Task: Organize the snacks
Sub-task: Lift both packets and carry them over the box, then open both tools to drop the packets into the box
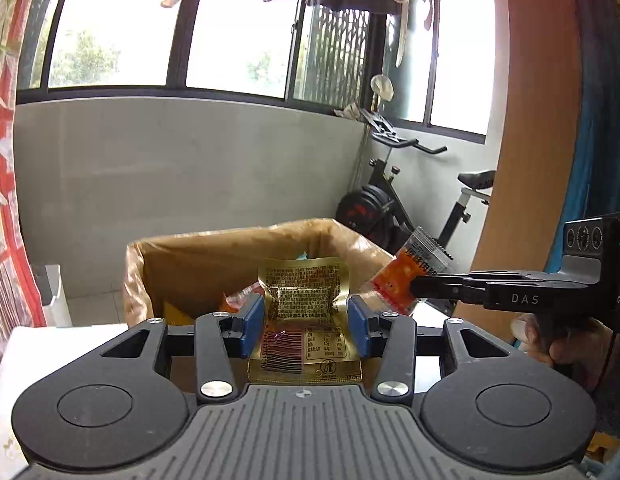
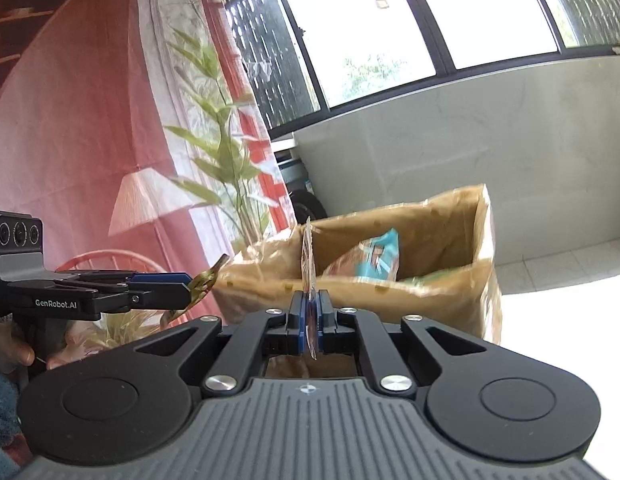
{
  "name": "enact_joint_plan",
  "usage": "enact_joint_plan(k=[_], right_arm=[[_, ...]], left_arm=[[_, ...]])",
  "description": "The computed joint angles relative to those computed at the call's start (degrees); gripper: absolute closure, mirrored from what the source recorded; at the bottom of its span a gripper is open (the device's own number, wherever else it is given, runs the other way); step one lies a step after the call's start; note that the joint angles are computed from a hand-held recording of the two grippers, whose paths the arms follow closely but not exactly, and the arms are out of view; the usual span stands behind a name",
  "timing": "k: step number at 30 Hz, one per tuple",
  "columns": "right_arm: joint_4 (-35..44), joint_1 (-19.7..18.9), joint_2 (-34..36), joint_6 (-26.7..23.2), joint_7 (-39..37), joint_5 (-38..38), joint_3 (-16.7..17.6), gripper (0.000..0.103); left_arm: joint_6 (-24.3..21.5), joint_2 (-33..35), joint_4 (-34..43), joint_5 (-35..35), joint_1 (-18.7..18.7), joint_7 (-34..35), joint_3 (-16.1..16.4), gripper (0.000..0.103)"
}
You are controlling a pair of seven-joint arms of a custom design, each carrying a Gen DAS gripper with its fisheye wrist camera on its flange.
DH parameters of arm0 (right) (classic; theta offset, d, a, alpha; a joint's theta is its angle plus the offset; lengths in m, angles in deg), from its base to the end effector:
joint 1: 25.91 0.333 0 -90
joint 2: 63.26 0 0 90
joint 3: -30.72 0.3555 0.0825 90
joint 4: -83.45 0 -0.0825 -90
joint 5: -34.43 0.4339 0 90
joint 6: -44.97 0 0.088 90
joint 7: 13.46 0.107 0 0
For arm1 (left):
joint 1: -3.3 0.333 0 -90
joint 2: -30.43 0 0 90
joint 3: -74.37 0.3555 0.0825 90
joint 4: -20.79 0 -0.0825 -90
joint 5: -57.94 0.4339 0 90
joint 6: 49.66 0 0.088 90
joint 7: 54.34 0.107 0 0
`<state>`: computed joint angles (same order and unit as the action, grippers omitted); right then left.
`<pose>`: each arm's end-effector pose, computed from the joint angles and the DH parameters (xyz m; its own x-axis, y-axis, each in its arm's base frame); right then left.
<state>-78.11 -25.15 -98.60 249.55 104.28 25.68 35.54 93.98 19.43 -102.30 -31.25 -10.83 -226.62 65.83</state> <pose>0.3788 0.0604 0.5425 0.0662 -0.9525 -0.2972 -0.2396 0.2740 -0.9314 0.5315 -0.2192 0.5580 -0.8589 -0.5080 0.0647 -0.2203 0.2525 -0.9422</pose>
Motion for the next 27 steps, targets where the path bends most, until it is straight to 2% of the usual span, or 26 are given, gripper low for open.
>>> enact_joint_plan(k=[2,4,9,11,12,14,15,17,19,21,23,27], right_arm=[[2.6,-6.0,0.9,-2.0,-2.2,2.7,5.2,0.097],[4.9,-10.9,1.9,-4.3,-3.8,4.8,9.3,0.097],[9.9,-25.1,4.1,-10.2,-4.6,8.1,22.1,0.097],[10.8,-27.7,4.6,-12.1,-3.0,7.6,24.3,0.097],[11.1,-28.8,4.8,-12.9,-2.1,7.2,25.2,0.097],[10.9,-28.2,5.7,-12.1,-0.4,6.2,24.4,0.094],[10.7,-27.5,5.6,-12.5,0.4,5.6,23.4,0.090],[10.1,-28.7,4.6,-12.5,2.4,5.0,24.4,0.084],[8.8,-26.2,4.3,-10.6,3.9,4.2,21.7,0.082],[6.8,-22.1,3.3,-8.7,5.1,4.2,17.9,0.082],[4.8,-20.0,1.9,-6.0,5.9,5.2,16.8,0.082],[1.4,-19.6,-1.5,-2.2,4.9,7.9,19.3,0.082]], left_arm=[[3.0,2.1,3.0,-1.4,-0.4,0.7,-0.8,0.054],[5.5,4.8,6.2,1.0,-0.6,-2.8,-1.9,0.054],[11.8,10.4,11.3,5.9,-1.4,-9.9,-4.2,0.054],[14.1,12.3,12.8,9.5,-1.6,-13.5,-5.0,0.052],[15.5,12.9,13.1,10.8,-1.8,-14.8,-5.4,0.045],[18.3,12.8,12.7,14.0,-1.9,-18.0,-5.9,0.044],[18.3,12.7,12.5,14.2,-1.7,-18.3,-6.0,0.044],[16.8,11.9,11.9,13.7,-1.1,-17.8,-5.8,0.044],[16.4,10.6,10.8,13.4,-0.9,-16.8,-5.4,0.044],[16.6,9.7,9.9,13.3,-0.7,-15.1,-4.9,0.044],[15.6,8.3,8.6,12.3,-0.4,-13.1,-4.1,0.044],[12.0,6.3,6.5,10.7,0.4,-11.6,-2.2,0.044]])
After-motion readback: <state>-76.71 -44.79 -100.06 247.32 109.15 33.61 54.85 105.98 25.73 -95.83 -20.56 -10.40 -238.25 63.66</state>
